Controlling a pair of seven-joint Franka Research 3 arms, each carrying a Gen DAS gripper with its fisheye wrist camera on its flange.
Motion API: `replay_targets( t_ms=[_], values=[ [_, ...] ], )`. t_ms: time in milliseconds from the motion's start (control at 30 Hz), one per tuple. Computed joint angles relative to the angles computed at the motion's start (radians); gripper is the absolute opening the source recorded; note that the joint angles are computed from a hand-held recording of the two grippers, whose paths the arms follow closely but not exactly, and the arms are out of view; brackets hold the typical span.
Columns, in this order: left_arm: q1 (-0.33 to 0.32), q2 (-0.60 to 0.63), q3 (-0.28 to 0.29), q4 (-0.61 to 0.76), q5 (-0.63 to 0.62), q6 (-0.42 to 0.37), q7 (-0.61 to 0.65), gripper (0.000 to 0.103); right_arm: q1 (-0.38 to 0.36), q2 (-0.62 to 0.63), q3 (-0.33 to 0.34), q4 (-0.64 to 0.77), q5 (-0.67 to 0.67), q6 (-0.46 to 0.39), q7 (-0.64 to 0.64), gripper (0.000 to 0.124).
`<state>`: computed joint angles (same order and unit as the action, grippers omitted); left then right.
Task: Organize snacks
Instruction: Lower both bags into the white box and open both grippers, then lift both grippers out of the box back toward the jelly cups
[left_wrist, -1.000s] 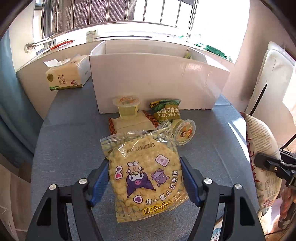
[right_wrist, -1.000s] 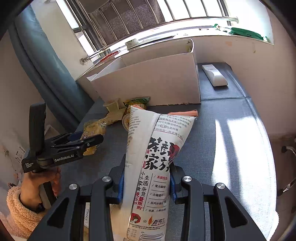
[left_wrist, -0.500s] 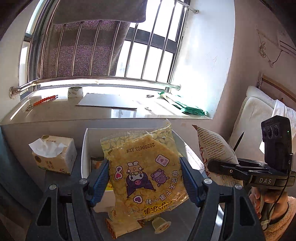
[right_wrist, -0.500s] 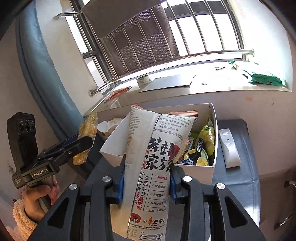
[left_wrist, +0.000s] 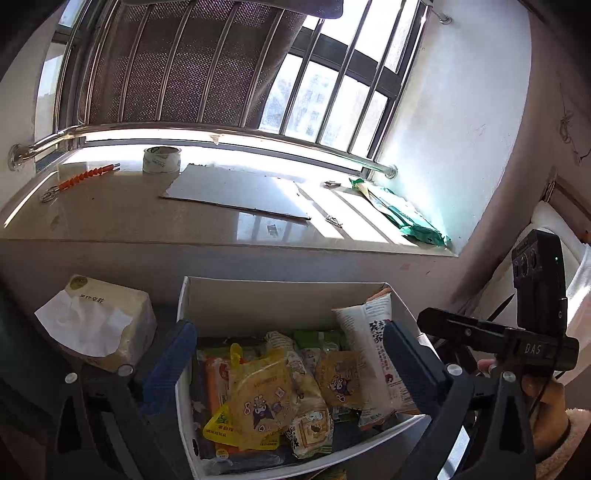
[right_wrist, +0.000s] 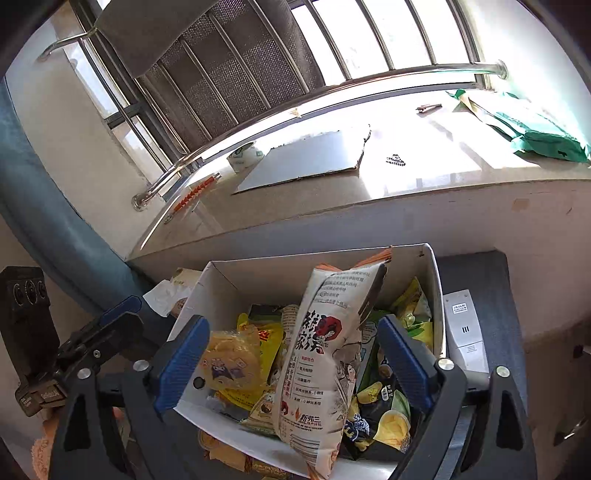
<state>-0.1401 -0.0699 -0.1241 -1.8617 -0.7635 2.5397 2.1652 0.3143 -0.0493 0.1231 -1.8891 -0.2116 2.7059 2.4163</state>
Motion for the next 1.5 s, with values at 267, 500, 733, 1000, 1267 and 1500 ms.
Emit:
replay_targets(
  t_ms=[267,500,733,1000,1267,1500],
  values=[
    [-0.036,-0.135,0.040,-0.152,0.025,0.095,0.066,0.103,0.005,-0.039,0.028,-0.019,-0.097,-0.011,0.086,0.103],
    [-0.177,-0.367,0.165,-0.371,-0.182,0.159,0.290,0.103,-0.012,-0.185,0.117,-0.163,-0.243,0.027,0.172,0.103],
    [-0.235,-0.666,0.216,-0.635,-0.222,0.112,0.338,0.103,-0.075,-0.392,0.268,-0.381,-0.251,0.096,0.249,0.103],
    [-0.232,-0.902,0.196,-0.855,-0.061,0.093,0.158,0.103,-0.103,-0.539,0.423,-0.535,-0.169,0.106,0.308,0.103],
    [-0.252,-1.015,0.209,-0.971,0.048,0.074,0.008,0.103,-0.094,-0.612,0.514,-0.616,-0.099,0.071,0.353,0.103],
    [-0.285,-1.031,0.241,-1.006,0.128,0.107,-0.081,0.103,-0.107,-0.631,0.513,-0.655,-0.066,0.110,0.379,0.103]
  ],
)
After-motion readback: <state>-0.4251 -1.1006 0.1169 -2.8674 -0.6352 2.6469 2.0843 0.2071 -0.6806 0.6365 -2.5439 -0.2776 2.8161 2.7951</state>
